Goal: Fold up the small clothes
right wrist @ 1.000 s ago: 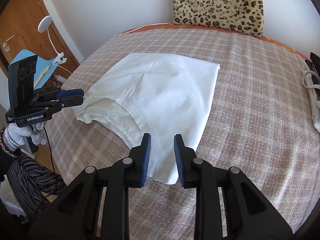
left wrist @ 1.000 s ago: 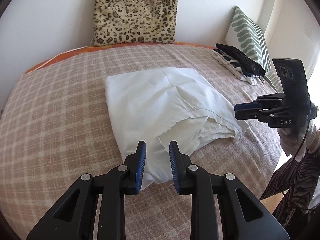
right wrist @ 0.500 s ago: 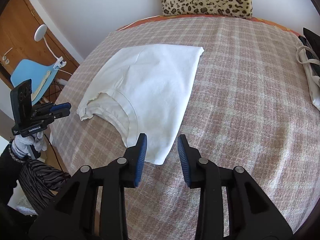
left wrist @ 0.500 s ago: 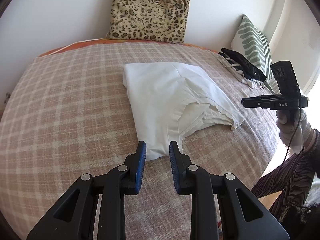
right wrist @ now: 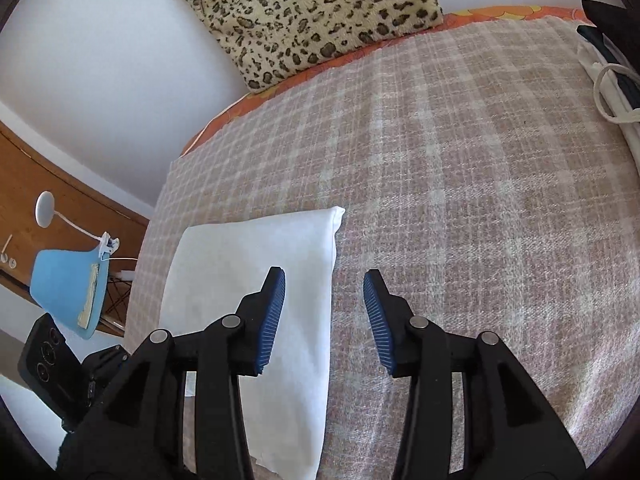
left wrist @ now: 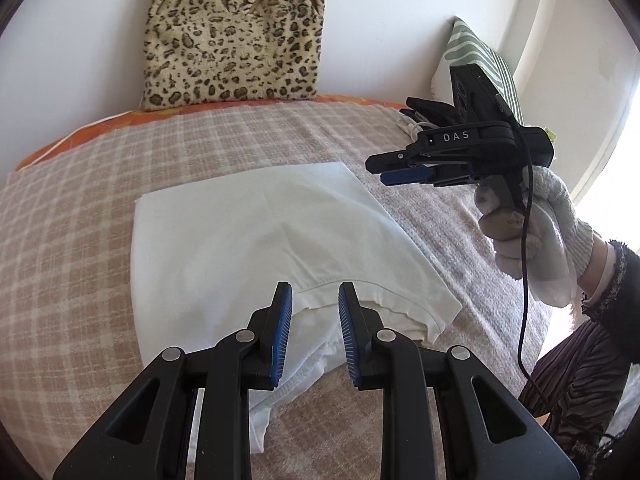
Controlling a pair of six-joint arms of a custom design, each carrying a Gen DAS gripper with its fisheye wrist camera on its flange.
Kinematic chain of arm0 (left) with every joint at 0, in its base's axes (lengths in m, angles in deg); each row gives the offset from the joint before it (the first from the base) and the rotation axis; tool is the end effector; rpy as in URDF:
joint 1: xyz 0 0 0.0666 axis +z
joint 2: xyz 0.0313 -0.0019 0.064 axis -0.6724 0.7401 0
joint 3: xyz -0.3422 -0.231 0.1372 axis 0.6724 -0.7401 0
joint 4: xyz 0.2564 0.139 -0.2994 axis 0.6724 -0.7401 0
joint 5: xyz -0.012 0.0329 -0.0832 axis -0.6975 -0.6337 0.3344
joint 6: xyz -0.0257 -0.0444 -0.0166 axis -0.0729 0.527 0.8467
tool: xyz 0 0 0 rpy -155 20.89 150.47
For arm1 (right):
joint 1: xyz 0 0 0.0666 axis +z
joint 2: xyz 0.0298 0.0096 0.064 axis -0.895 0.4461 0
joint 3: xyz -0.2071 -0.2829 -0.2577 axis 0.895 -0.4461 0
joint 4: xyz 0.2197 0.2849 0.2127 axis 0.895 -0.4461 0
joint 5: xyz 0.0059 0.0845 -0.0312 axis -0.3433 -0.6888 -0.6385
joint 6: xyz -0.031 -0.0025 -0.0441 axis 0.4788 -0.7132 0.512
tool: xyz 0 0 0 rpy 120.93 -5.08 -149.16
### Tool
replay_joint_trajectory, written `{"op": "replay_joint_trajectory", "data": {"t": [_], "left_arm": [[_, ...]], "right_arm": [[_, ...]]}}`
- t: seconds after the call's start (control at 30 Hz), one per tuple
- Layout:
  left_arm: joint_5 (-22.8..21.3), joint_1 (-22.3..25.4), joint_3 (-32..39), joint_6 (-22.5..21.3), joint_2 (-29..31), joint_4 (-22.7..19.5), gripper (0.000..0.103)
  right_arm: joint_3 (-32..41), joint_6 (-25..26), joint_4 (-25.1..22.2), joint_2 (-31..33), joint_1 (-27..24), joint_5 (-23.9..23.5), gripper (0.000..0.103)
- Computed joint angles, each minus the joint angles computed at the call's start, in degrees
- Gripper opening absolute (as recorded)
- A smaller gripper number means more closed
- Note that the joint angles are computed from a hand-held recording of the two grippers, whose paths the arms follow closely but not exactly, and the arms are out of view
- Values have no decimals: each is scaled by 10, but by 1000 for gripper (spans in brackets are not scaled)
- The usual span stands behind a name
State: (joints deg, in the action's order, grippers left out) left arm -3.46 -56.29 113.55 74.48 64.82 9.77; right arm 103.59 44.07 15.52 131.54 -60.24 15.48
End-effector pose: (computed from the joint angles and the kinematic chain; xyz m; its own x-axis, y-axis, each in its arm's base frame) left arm 0.4342 -0.1230 0.4909 -0.6972 0.2828 -0.6588 0.5412 0.8102 -0.2250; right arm 0.5151 0.0484 0.4901 -0.9251 0.0913 -0.3686 -0.1393 0.8213 0.5531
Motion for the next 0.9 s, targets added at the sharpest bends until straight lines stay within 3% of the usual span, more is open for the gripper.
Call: {"op": "replay_joint_trajectory", "data": {"t": [0.1, 0.2, 0.27, 0.37, 0.43, 0.57, 0.77, 0.9], "left_arm": [[-7, -8, 6, -14, 19, -15, 22], [10, -6, 4, -27, 34, -56, 22], [10, -7, -14, -42, 17, -44, 22], [9, -2, -13, -48, 6, -60, 22], [22, 6, -9, -30, 1, -63, 22], [0, 15, 1, -15, -9, -36, 22], [-13, 50, 23, 29, -13, -17, 22], [-7, 84, 29, 42, 1, -20, 23]], "right_arm": [[8, 1, 7, 20, 12, 22, 43], [15, 32, 7, 27, 35, 91, 43], [16, 44, 14, 23, 44, 124, 43], [14, 63, 35, 7, 53, 150, 43], [13, 76, 49, 0, 57, 144, 43], [11, 76, 67, -2, 67, 118, 43], [23, 111, 57, 8, 116, 110, 43], [68, 123, 26, 32, 132, 55, 40]]}}
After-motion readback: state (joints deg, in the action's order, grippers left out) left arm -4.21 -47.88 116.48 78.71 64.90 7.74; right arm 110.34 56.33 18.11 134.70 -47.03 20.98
